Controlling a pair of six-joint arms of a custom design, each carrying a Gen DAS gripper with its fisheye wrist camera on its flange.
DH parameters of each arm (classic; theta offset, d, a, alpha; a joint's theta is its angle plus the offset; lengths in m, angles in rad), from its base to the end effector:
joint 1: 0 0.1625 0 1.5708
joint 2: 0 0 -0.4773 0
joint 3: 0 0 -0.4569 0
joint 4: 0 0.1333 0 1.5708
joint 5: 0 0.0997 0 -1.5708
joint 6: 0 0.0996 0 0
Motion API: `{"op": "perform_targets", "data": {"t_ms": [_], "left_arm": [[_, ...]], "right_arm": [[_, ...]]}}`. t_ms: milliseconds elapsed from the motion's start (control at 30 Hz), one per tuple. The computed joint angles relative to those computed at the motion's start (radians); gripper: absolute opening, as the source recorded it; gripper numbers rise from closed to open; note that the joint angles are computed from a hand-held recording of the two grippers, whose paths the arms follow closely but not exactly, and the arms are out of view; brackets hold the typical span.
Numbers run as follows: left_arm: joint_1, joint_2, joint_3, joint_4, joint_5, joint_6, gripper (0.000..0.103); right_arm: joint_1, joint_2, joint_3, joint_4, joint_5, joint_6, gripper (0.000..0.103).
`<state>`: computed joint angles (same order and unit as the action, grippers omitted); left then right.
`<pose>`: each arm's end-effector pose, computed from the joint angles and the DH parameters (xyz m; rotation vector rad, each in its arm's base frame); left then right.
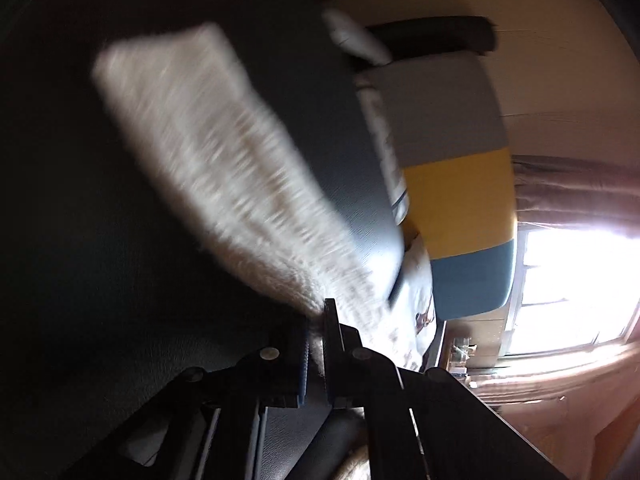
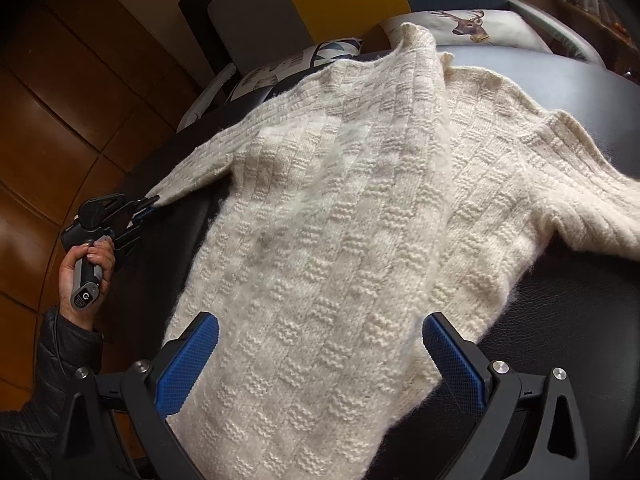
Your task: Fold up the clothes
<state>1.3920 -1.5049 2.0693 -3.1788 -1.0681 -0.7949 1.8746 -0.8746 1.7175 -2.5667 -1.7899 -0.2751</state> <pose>0.0818 -0.5666 0.4366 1.1453 -2.3433 1.6211 0.3230 -0.6569 0.1067 0.8088 -2.8020 0.2281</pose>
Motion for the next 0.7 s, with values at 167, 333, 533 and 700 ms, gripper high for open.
{"op": "perform_targets", "data": {"t_ms": [167,333,533,700], "left_arm": [[-0.048,-0.061,-0.048,0.073,0.199,0.133,0.004],[0.000,-0.056,-0.134,0.235,0.346,0.125,0.004],[0.077,-0.084,-0.134,0.354,0.168,0.004,0.016],[0.044,-0.165,-0.051,0.346,0.102,0.041,0.018]], "right_arm": [[-0.014,-0.006,-0.009,-0.028,0.001,0.015,0.103],[-0.045,-0.009,-0.018,-0.043,0.016,0.077,0.103],[-0.085,-0.011,-0.021,-0.049,0.024,0.154,0.103],[-0.095,-0.018,-0.032,-0.065,0.036,0.147,0.103]]}}
